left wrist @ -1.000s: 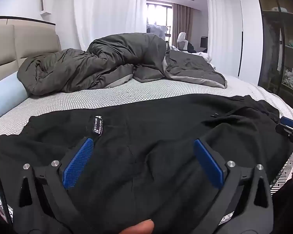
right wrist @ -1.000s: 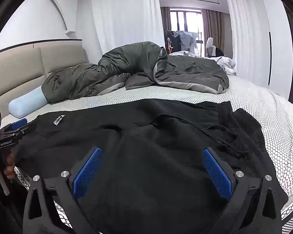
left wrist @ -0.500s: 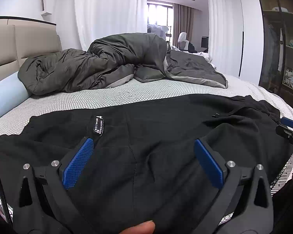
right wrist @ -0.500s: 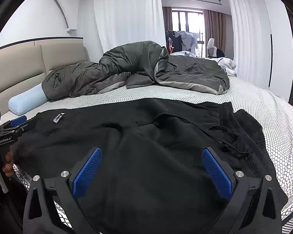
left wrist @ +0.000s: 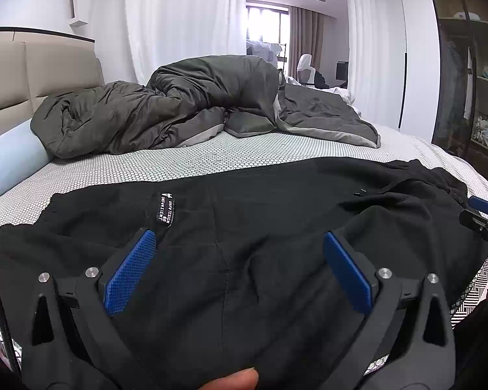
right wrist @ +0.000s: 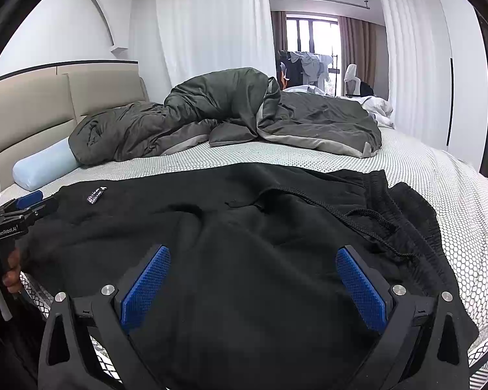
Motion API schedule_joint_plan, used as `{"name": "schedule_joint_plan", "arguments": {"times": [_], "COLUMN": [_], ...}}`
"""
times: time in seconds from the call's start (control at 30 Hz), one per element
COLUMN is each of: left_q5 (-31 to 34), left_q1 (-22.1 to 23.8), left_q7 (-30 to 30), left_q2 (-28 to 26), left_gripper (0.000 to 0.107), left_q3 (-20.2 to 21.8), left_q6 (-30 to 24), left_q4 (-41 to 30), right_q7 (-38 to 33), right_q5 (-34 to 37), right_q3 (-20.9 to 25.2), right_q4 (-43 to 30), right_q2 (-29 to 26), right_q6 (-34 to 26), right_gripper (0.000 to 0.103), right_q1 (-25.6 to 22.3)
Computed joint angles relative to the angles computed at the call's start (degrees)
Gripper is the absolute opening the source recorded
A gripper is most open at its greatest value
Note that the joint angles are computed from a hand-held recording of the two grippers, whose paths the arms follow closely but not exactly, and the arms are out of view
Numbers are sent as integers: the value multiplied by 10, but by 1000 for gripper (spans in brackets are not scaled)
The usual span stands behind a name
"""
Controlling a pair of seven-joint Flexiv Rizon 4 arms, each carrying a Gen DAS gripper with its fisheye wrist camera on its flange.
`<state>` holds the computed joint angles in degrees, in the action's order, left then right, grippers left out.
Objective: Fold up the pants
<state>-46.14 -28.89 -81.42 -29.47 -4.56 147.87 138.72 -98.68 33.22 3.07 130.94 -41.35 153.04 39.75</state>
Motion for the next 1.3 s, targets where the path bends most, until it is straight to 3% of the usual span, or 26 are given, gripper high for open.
{"name": "schedule_joint_plan", "arguments": {"times": [1.3], "left_q5": [3], "left_q1": [2], "left_q7": [-1], "left_q2": [-1], "left_gripper": [102], "left_q3": [1], "left_q6": [1], "left_q4": [1], "right_q7": [-10], "right_q5": [15], "right_q3": [-1], "right_q4": [-7], "right_q2": [-1], "right_q6": [-6], "right_gripper": [103], "right_q1": [8]}}
